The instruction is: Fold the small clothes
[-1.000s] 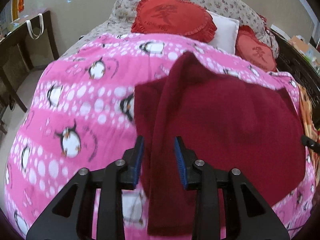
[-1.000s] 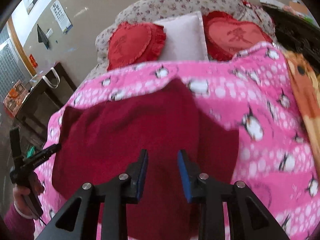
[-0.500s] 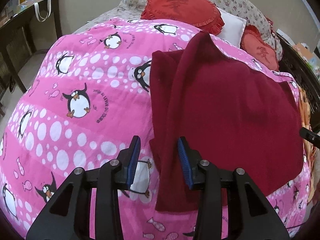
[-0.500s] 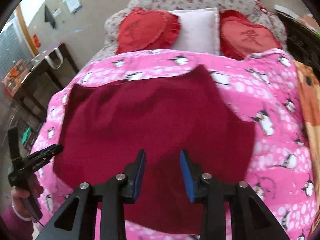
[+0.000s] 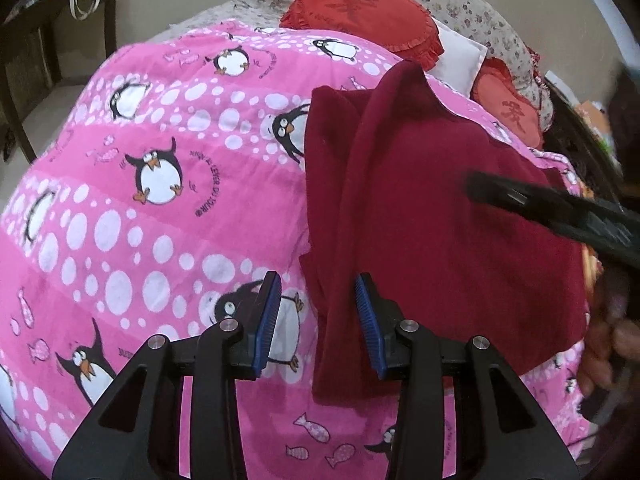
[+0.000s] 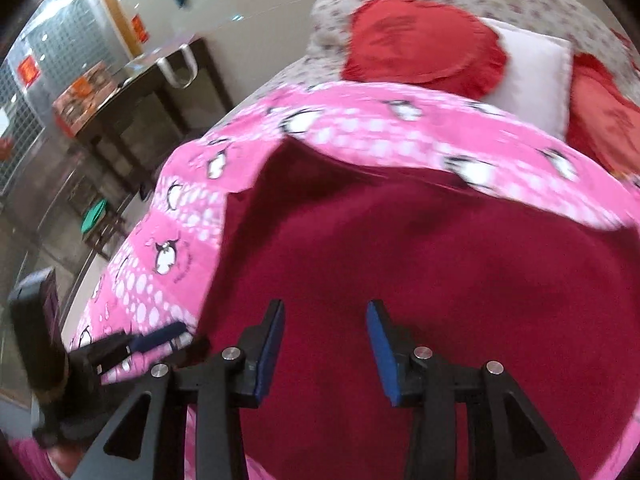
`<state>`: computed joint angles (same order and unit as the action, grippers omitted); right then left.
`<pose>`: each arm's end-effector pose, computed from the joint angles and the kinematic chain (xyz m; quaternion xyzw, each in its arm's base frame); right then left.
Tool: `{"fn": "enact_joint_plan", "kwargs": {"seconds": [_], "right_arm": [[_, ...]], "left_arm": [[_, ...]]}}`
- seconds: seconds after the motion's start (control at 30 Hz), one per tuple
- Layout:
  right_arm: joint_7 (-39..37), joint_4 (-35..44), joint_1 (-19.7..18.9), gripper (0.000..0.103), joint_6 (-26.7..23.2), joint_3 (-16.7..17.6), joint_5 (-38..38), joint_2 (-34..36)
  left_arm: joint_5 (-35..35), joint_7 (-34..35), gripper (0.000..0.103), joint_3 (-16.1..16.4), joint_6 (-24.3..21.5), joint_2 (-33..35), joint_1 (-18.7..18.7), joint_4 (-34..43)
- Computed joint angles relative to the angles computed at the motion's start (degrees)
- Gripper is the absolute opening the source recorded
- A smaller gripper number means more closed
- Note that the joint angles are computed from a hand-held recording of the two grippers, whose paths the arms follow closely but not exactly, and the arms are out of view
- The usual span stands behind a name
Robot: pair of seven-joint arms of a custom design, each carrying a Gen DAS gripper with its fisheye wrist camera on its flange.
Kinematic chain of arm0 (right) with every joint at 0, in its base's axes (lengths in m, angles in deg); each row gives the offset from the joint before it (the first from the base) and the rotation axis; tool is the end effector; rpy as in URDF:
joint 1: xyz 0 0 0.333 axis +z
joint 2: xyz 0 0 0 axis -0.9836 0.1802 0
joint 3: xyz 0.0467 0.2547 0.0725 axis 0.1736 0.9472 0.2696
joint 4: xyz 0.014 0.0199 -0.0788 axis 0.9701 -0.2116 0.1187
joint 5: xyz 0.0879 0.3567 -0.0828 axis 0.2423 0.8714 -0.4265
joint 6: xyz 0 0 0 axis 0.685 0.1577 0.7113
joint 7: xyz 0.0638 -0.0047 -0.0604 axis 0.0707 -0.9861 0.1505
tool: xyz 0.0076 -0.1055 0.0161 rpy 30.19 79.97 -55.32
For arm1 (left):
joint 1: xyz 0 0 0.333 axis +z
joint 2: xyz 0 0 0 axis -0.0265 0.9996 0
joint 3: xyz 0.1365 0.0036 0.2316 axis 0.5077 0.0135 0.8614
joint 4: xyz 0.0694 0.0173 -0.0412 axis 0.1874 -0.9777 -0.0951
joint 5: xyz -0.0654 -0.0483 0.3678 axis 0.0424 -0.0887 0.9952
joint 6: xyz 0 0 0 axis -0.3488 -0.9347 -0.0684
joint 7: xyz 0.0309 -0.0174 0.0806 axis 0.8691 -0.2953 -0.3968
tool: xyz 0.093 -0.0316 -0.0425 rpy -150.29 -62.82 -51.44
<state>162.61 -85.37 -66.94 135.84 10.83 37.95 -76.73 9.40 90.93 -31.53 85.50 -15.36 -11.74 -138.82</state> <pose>0.5316 0.1625 0.4331 -0.6106 0.7263 -0.1448 0.2805 0.5497 -0.2993 0.3853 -0.5311 0.7889 -0.3086 0.0166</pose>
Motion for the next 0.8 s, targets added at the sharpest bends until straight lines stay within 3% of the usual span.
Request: {"fn": "enact_joint_plan", "kwargs": {"seconds": [0.17,0.27,0.37,0.5,0.63,0.8], "right_arm": [[-2.85,15.07,1.83,0.041,-4.12,-1.04,1.01,12.22],[-3.03,24.11,3.74,0.05,-9.0,-2.95,1.41,18.93],[-5.12,28.23,3.62,0.075,-10.52,-2.64,5.5,21.48],[-5.79,34.19,5.52,0.075,-16.31,-3.84,4.9,24.15],[-3.48,41.85,7.97,0.077,-23.32,-5.73,0.78,28.42],[-2.43,59.21,12.12,0.087,-37.74,-8.02,-6.7,39.15]], "left_arm": [[-15.57,10.66,0.061,-3.42,-1.72,-0.84,4.71,-1.09],[-21.03,13.57,0.063,-2.6,-2.88,-0.51,4.87,-0.45],[-21.96,13.98,0.064,-1.47,-3.7,0.91,4.14,1.2],[-22.86,15.14,0.064,-1.73,-5.4,3.45,3.9,4.07],[-25.31,16.45,0.064,-2.66,-4.08,3.48,4.07,3.47],[-30.02,19.67,0.064,-2.9,-4.08,1.77,4.89,1.16]]}}
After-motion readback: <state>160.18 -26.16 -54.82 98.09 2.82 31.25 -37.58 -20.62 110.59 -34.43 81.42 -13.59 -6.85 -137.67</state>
